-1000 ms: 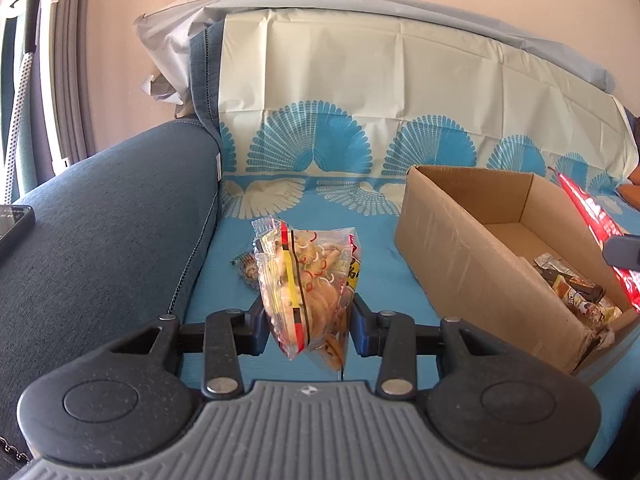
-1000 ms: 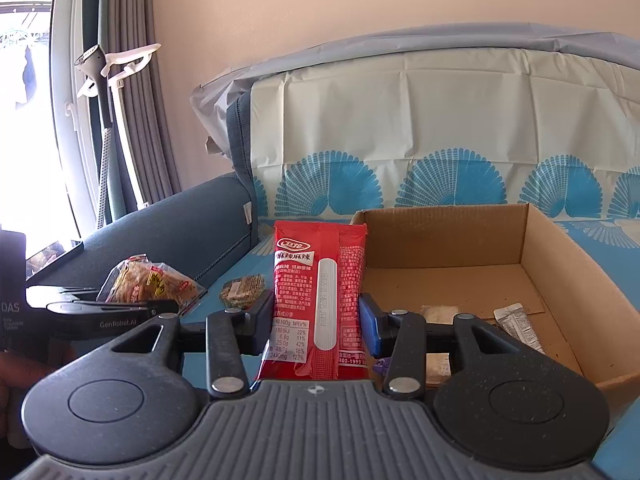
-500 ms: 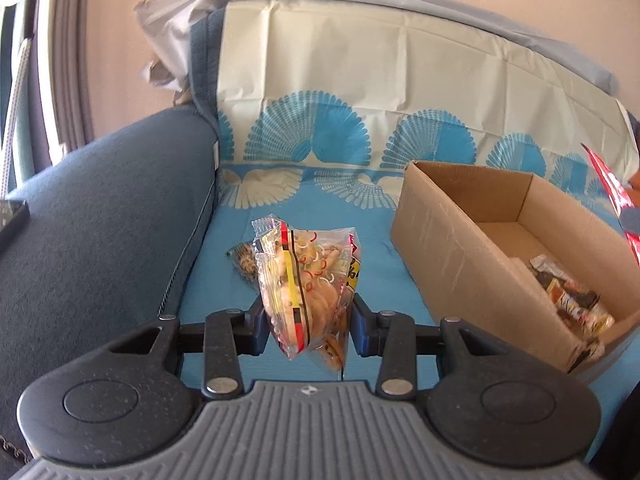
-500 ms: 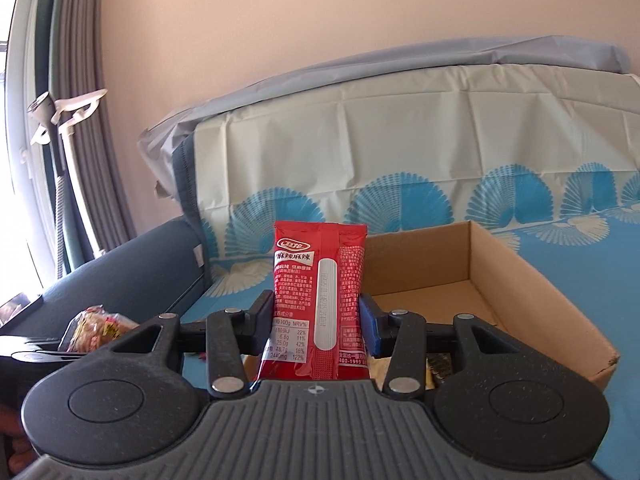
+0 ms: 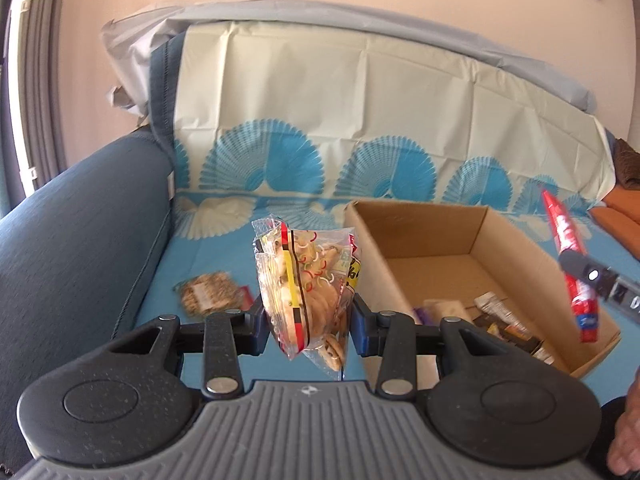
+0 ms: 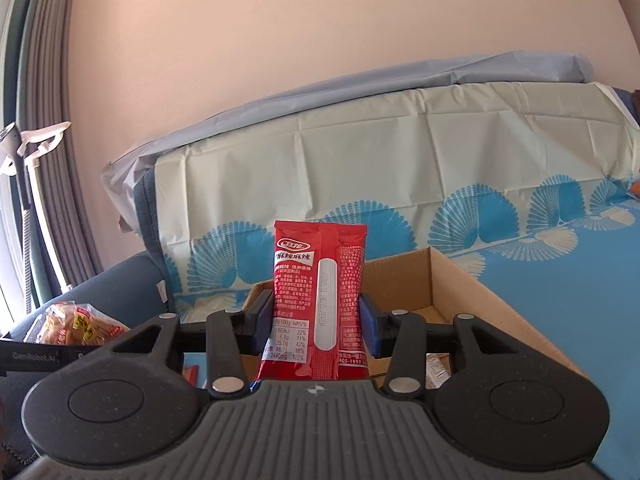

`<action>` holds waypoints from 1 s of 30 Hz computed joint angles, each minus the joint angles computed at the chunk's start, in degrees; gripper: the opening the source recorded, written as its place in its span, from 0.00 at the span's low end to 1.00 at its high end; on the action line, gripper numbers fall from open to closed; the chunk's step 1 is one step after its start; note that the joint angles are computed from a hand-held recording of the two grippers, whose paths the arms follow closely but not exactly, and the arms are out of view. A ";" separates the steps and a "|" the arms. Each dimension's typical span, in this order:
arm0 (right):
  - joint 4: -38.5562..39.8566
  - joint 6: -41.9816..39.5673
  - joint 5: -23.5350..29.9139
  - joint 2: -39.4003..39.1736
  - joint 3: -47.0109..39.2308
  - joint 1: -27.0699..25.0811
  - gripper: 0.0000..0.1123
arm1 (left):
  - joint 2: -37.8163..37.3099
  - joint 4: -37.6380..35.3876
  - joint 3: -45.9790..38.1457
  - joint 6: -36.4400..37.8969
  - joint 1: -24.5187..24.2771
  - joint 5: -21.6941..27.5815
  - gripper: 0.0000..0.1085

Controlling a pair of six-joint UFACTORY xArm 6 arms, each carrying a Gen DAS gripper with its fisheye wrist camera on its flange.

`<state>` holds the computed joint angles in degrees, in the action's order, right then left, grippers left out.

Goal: Organize snacks

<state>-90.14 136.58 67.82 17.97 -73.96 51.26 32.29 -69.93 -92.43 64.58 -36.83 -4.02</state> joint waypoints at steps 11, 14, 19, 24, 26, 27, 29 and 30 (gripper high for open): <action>0.17 6.77 1.22 -1.34 2.71 -1.72 0.41 | 5.18 19.06 -9.92 -17.55 -3.59 2.64 0.40; 0.16 8.03 1.93 -1.57 3.22 -1.81 0.41 | 7.59 23.93 -14.01 -21.70 -4.36 3.66 0.41; 0.26 10.56 2.96 -2.40 4.57 -1.92 0.41 | 12.11 32.42 -21.54 -29.11 -5.20 5.65 0.41; 0.65 12.22 4.95 -2.82 5.31 -1.53 0.41 | 15.86 38.78 -28.13 -34.28 -5.90 7.42 0.41; 0.86 12.86 5.26 -2.93 5.52 -1.51 0.41 | 17.08 41.12 -30.30 -36.44 -6.01 7.95 0.41; 0.99 13.12 5.40 -2.89 5.55 -1.40 0.41 | 17.84 42.81 -31.60 -38.15 -5.99 8.40 0.41; 1.12 13.42 5.42 -2.91 5.60 -1.36 0.41 | 19.06 45.02 -33.82 -40.42 -5.99 9.35 0.41; 1.09 13.47 5.30 -2.97 5.66 -1.45 0.41 | 19.61 46.27 -34.75 -41.61 -6.00 9.70 0.41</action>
<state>-89.05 150.05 73.13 15.00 -68.29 49.81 51.91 -23.66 -127.19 22.96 -42.82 5.68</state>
